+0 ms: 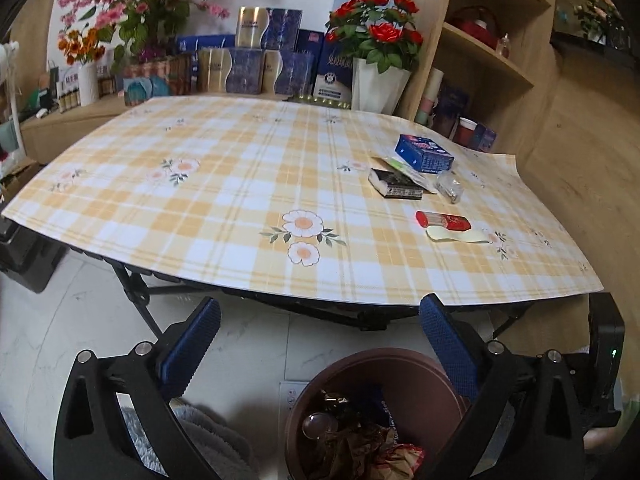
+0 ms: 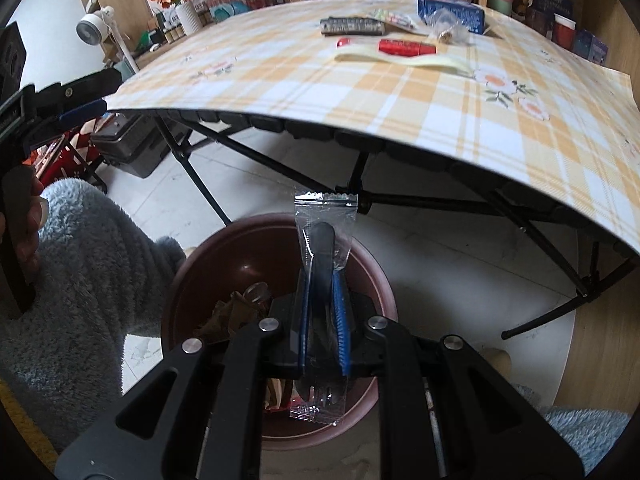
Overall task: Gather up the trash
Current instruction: 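Open the right tool over the bin to drop the clear plastic bag, then move both tools back over the table toward the remaining trash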
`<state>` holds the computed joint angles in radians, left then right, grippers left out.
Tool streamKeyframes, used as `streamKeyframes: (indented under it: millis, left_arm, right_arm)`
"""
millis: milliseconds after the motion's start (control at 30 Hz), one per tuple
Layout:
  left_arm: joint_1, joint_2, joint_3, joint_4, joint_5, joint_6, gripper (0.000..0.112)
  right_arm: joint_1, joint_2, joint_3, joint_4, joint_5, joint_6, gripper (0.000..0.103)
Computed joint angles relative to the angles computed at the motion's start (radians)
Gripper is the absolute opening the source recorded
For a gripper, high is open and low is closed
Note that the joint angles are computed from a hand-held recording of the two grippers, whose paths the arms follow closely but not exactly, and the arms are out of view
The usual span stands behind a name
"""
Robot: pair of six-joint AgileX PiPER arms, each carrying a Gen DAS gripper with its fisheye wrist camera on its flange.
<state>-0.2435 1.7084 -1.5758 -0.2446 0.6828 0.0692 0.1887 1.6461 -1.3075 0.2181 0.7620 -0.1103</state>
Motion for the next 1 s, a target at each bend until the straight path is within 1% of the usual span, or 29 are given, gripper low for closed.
streamKeyframes:
  millis: [333,367,400,467,533,567,600,633,667,700,767,867,1000]
  left_arm:
    - [0.028,0.014,-0.009,-0.068,0.023,0.02,0.097]
    - [0.028,0.015,-0.011,-0.068,0.024,0.019,0.097]
    - [0.028,0.016,-0.012,-0.068,0.025,0.017,0.097]
    - [0.027,0.022,-0.018,-0.063,0.032,0.012,0.097]
    - [0.025,0.026,-0.023,-0.058,0.038,0.007,0.097]
    - [0.024,0.026,-0.023,-0.056,0.038,0.007,0.097]
    - [0.023,0.026,-0.023,-0.056,0.039,0.008,0.097]
    - [0.023,0.025,-0.021,-0.058,0.037,0.011,0.097]
    - [0.024,0.022,-0.018,-0.064,0.033,0.018,0.097]
    - [0.025,0.014,-0.009,-0.07,0.022,0.025,0.097]
    - [0.025,0.007,-0.001,-0.076,0.014,0.03,0.097]
    - [0.026,0.009,-0.004,-0.076,0.02,0.026,0.097]
    - [0.028,0.009,-0.004,-0.078,0.024,0.019,0.097]
  right_arm:
    - [0.014,0.035,-0.025,-0.034,0.046,0.034,0.015]
    - [0.016,0.04,-0.029,-0.039,0.052,0.039,0.017]
    - [0.016,0.043,-0.035,-0.045,0.06,0.043,0.024]
    - [0.021,0.05,-0.044,-0.06,0.066,0.052,0.033]
    - [0.02,0.049,-0.045,-0.067,0.069,0.051,0.047]
    - [0.027,0.048,-0.046,-0.085,0.069,0.065,0.062]
    - [0.032,0.047,-0.046,-0.101,0.067,0.077,0.074]
    - [0.038,0.046,-0.046,-0.121,0.065,0.094,0.08]
    - [0.047,0.047,-0.049,-0.152,0.066,0.121,0.09]
    - [0.055,0.047,-0.05,-0.183,0.067,0.147,0.094]
    - [0.066,0.046,-0.053,-0.228,0.07,0.186,0.097]
    - [0.059,0.041,-0.052,-0.256,0.066,0.218,0.097]
    - [0.041,0.024,-0.045,-0.254,0.049,0.235,0.097]
